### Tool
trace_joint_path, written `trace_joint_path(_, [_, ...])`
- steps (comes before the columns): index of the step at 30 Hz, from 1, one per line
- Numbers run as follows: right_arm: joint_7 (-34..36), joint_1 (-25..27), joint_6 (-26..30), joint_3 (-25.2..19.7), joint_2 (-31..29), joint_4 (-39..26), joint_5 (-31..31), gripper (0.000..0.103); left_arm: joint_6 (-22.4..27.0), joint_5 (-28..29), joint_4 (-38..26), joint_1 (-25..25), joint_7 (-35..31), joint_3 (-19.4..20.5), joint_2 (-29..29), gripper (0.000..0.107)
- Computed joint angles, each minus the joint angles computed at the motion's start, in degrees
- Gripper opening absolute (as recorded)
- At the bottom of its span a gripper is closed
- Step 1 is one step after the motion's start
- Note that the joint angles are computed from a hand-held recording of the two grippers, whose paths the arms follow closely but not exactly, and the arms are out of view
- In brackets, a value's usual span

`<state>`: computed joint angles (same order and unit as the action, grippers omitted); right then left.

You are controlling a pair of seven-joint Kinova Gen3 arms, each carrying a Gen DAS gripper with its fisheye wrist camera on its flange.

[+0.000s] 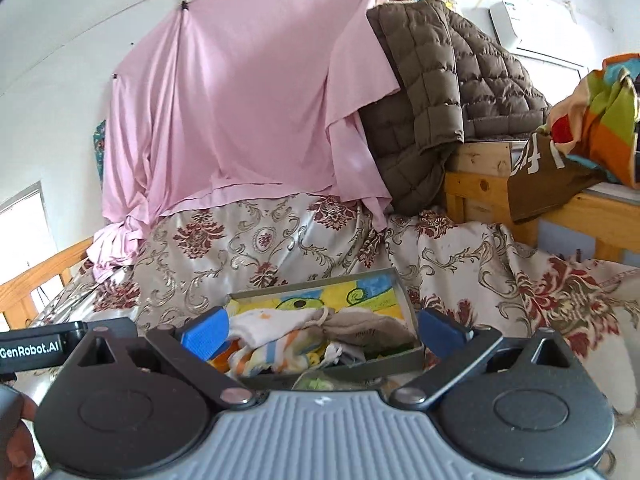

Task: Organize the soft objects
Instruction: 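Move both tools back over the pile beside the orange box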

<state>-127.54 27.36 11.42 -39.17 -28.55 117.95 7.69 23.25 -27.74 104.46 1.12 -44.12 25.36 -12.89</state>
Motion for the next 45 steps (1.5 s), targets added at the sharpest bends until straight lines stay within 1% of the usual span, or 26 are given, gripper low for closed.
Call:
trace_joint_path(6, [-0.7,-4.8,5.0,1.7,-6.0,2.2,-1.8,0.103,-1.4,5.5,5.5,2.2,-5.2,-3.4,-6.9,0.102])
trace_joint_path(9, [-1.4,-5.6,8.0,1.2,-8.4,2.3,-2.2,0.103,-1.4,8.4,7.7,2.8,-8.1,-4.7,-9.8,0.102])
trace_joint_path(14, [-2.7,-5.5,13.9,-0.7,-12.0,1.7,-2.5,0.103,-0.6,12.6,11.1,5.3,-14.3,-8.3,-13.9,0.102])
trace_joint_path(18, [-3.8,-6.2,17.7,-1.2,-12.8,0.9,-3.2,0.103,1.4,15.5,13.4,9.0,-20.9,-12.4,-16.1,0.102])
trace_joint_path(21, [-4.6,-6.4,21.4,-1.9,-12.8,-0.2,-3.4,0.103,3.4,17.8,14.5,11.1,-25.5,-14.7,-17.0,0.102])
trace_joint_path(24, [-4.9,-8.1,24.4,-1.7,-11.7,-1.1,-3.5,0.103,4.9,20.0,15.7,12.2,-29.5,-16.5,-17.7,0.102])
trace_joint_path(28, [-6.2,-9.4,30.1,-2.4,-7.8,-3.7,-3.3,0.103,7.4,23.4,16.1,11.3,-32.5,-16.9,-17.7,0.102])
trace_joint_path(32, [-8.6,-11.4,34.2,-2.9,-3.5,-5.5,-1.8,0.103,9.7,25.7,15.7,9.8,-35.4,-16.4,-17.0,0.102])
trace_joint_path(37, [-10.9,-15.2,36.2,-2.5,0.2,-6.3,0.9,0.103,10.9,26.1,15.6,7.7,-37.5,-14.1,-16.4,0.102])
trace_joint_path(45, [-12.6,-23.8,38.1,1.0,5.4,-7.7,3.9,0.103,12.9,24.4,14.4,4.6,-37.7,-10.8,-15.5,0.102])
